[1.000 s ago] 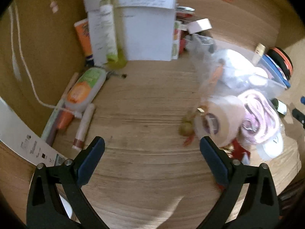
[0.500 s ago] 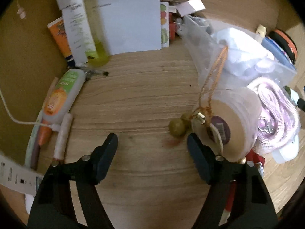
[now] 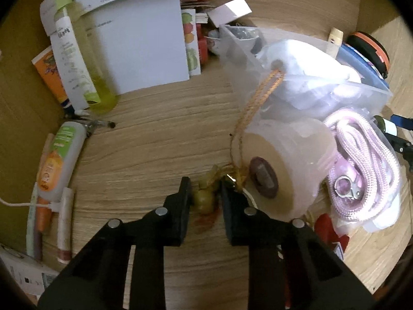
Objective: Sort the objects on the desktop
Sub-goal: 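Move the left tool to the gold gourd ornament while the right tool approaches the green dropper bottle, then grasp the gold gourd ornament with the left tool while the right tool grasps the green bottle, then carry the gourd ornament and green bottle over the clear box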
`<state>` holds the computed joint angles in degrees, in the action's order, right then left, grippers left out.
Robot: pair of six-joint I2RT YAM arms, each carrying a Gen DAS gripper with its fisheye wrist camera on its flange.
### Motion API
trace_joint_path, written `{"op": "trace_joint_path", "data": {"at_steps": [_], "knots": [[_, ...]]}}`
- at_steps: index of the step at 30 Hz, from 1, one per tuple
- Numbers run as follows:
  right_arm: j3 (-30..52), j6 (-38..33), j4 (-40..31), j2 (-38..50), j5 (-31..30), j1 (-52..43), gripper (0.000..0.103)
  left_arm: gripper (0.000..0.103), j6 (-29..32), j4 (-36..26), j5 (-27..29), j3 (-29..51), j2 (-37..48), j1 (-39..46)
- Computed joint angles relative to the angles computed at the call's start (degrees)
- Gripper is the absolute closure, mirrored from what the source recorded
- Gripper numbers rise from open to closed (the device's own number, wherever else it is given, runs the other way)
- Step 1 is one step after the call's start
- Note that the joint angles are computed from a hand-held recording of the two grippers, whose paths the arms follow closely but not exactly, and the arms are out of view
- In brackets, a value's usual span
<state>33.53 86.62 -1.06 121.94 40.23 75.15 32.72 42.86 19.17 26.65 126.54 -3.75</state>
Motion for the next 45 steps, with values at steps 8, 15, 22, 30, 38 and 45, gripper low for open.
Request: {"op": "trace_joint_path", "data": {"at_steps": [8,15,22,30,38,45], "knots": [[-2.07,-11.23,10.72,2.49,-4.46,-5.06,0.041,0.081,-1.35,-1.91,5.55,0.13,-1.78,7.38],[-6.10,-9.46,12.47,-0.50,-2.17,-3.59,0.041,0.081,-2.17,-2.16,10.21,-4.55,-9.98,11.46],[-6.64,-0.78,2.24,-8.59,3.56,3.05,0.041,0.081,-3.74,-4.60,15.45,-9.97,-23.13,12.41],[-5.24,6.21,-12.18,-16.71,9.16,7.92,0.041,0.081,-8.43,-7.70,18.68,-11.98,-33.10,9.27],[-6.99,7.07,-14.98,-21.91,12.16,7.68,0.041,0.081,-13.04,-7.74,17.67,-11.33,-35.77,4.51],[-9.99,-3.19,-4.80,-24.20,12.12,2.35,0.041,0.081,-16.53,-7.55,14.45,-7.69,-32.55,-1.60]]}}
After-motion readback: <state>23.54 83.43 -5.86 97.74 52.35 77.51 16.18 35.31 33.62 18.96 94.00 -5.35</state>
